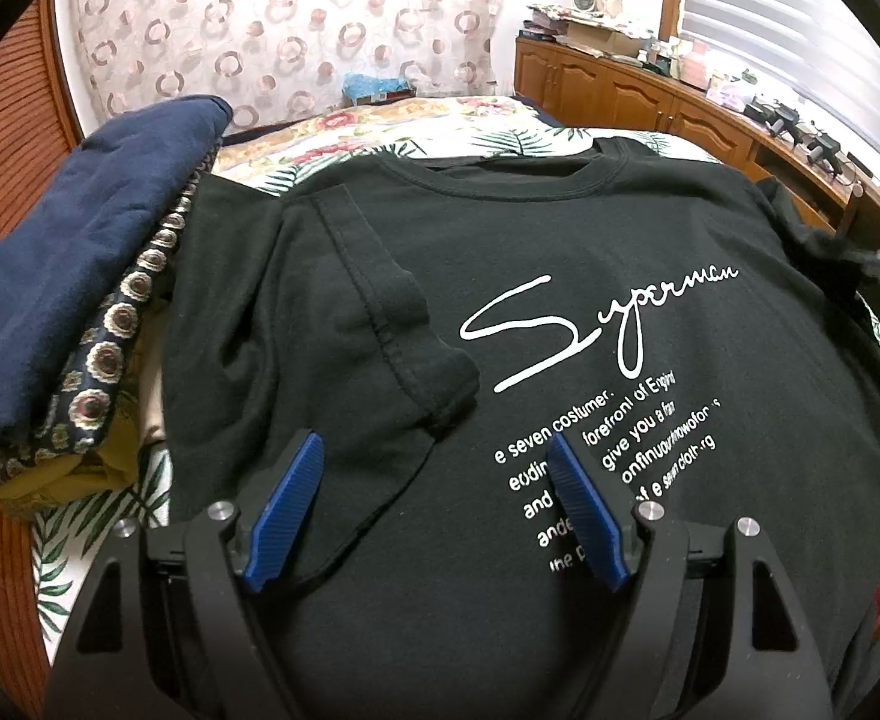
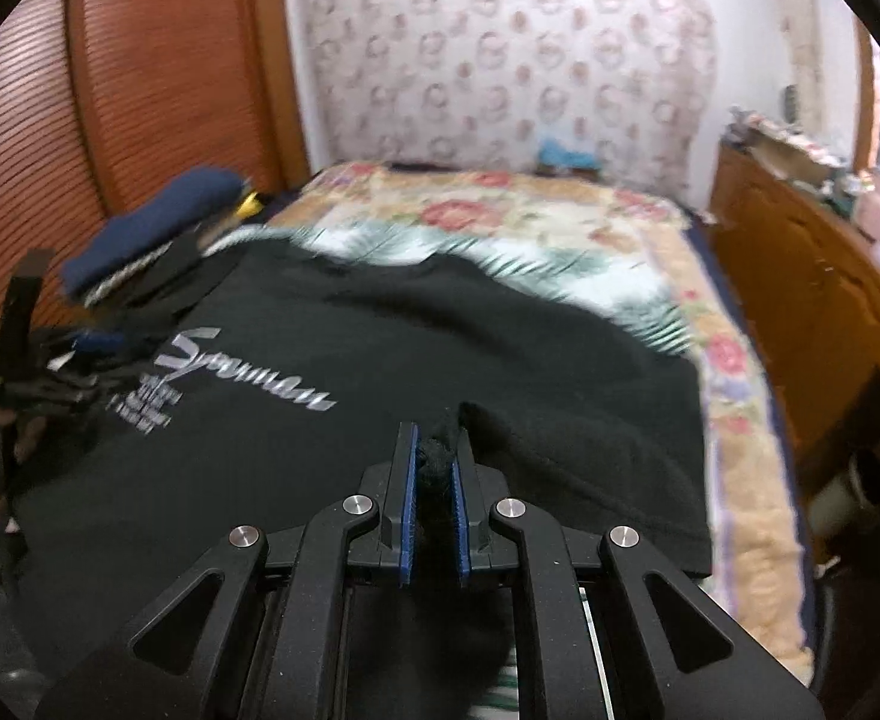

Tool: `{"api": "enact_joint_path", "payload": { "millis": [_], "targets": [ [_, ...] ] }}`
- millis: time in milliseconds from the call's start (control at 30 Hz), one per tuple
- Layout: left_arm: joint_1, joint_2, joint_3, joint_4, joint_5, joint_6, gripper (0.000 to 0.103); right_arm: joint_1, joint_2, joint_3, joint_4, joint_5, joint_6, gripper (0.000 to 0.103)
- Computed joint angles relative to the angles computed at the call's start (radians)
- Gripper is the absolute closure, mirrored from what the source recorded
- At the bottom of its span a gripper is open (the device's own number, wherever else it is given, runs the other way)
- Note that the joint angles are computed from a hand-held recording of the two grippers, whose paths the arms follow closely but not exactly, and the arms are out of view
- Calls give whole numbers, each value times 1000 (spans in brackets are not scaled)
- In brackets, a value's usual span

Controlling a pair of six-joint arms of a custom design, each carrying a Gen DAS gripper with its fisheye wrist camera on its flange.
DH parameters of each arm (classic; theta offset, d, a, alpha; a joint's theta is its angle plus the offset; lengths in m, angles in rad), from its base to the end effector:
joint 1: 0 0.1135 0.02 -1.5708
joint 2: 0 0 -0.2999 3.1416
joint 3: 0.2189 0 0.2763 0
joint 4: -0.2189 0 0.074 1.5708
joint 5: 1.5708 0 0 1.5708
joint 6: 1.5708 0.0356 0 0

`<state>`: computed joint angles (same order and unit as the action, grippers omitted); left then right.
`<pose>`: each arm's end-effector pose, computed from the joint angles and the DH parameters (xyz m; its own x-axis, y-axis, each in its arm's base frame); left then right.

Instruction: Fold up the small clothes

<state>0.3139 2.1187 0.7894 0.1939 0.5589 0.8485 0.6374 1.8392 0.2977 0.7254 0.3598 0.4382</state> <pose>0.3320 0.0879 0.0275 -0.6069 0.4718 -0.6396 0.6146 0.7888 -0.0014 0.2011 0.1333 0.0566 -0.6842 -0.0125 -0.7292 -0.0804 0.9950 0.0584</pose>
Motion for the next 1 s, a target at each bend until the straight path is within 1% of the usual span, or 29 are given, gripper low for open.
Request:
{"api": "enact_joint_path", "payload": {
  "millis": [67, 167, 267, 367, 400, 433, 467, 533, 567, 633, 700, 767, 900, 1000],
  "targets": [
    [20, -19, -19, 25, 34, -8, 25, 23, 61, 23, 5, -10, 17, 95],
    [53, -55, -27, -5, 90, -10, 25, 34, 129, 48, 0, -34, 36, 95],
    [78, -95, -53, 3, 128, -26, 25, 57, 135, 42, 2, -21, 63, 93],
    [104, -131, -73, -3, 177, -31, 25, 72, 89, 12, -14, 10, 99, 81],
    [112, -144, -78, -17, 202, -27, 25, 82, 58, 1, -34, 36, 109, 71],
    [117, -157, -85, -27, 222, -26, 25, 88, 32, -17, -35, 52, 113, 64],
    [125, -167, -90, -34, 237, -22, 25, 93, -4, -40, -28, 64, 109, 63],
    [130, -186, -101, -39, 254, -16, 25, 92, -77, -70, -55, 99, 105, 54],
    [126, -197, -111, -35, 256, -19, 25, 86, -117, -84, -80, 123, 105, 53],
    [129, -209, -122, -36, 268, -7, 25, 48, -160, -109, -94, 134, 93, 51],
    [127, -229, -143, -34, 272, -6, 25, -11, -164, -119, -103, 137, 71, 51],
    [129, -231, -145, -42, 277, 4, 25, -97, -110, -121, -63, 115, 29, 51],
    [119, -232, -164, -22, 268, 9, 25, -264, 45, -94, 24, 18, -30, 51],
    [120, -237, -177, -24, 265, 20, 25, -338, 121, -77, 63, -44, -53, 51]
  ]
}}
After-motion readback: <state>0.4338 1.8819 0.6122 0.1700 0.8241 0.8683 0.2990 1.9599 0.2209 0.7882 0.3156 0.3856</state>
